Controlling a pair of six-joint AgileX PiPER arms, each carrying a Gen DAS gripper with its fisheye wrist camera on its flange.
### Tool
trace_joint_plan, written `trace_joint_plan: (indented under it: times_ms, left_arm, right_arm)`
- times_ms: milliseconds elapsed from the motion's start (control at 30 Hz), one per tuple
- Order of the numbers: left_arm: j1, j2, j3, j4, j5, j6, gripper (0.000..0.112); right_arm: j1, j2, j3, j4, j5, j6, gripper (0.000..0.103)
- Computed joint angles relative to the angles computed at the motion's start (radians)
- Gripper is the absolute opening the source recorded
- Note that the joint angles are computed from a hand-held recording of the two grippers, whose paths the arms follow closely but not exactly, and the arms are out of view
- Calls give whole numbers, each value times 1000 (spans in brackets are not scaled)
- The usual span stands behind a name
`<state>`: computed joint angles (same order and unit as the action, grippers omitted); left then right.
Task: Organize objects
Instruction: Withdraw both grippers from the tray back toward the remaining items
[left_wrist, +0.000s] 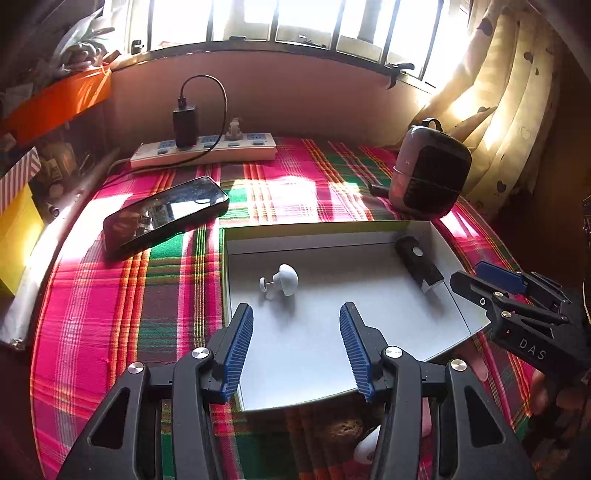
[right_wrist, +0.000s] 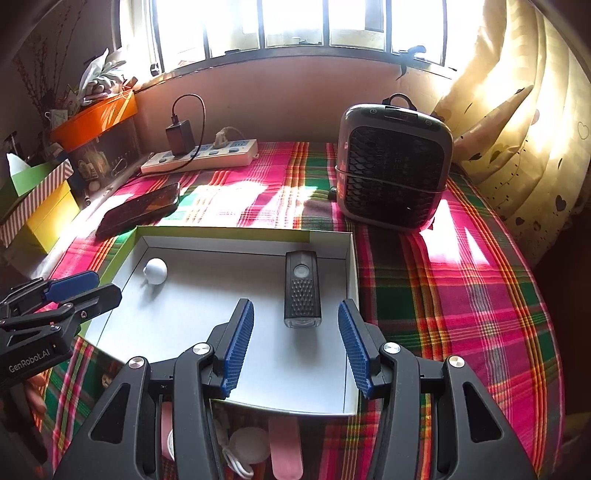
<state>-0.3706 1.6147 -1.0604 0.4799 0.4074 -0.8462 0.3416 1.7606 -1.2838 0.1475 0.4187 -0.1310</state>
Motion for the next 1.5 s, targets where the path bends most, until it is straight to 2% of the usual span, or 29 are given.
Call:
trace_joint_plan:
  times_ms: [167,300,500,733,833,933,1167,1267,1400,1500]
  left_arm:
    - [-31,-81,89,64,-17,-95,48]
    - [-64,-154,181,181,-35,-245,48]
    - [-78,-243,308,239,-84,-361,48]
    - [-102,-284,391,248,-114,-405,48]
    - [-118,-281,409,247,-125,-417,48]
    - [-123,-276,420,215,-146,-390,48]
    - [-121,-253,426,17,-203,-208,48]
    - [-127,-234,414,-12,-211,-182,48]
    - [-128,-202,395,-146,-226,-42,48]
    - [-127,-181,377,-192,-228,2,48]
  right_arm:
    - [-18,-81,100,67,-33,-65,49]
    - [-26,-140,181,95,-64,-100,49]
    - [-71,-206,295,245,-91,-245,49]
    - [-112,-246,379,374,-103,-385,49]
    - [-112,-246,397,363,-106,-385,49]
    - [-120,-241,407,423,-100,-448,49]
    - [-120,-209,398,494,-70,-521,49]
    - [-104,-190,383,432,-74,-464,49]
    - [-74,-161,350,272,-74,-322,49]
    - [-71,-143,331,239,-70,-301,49]
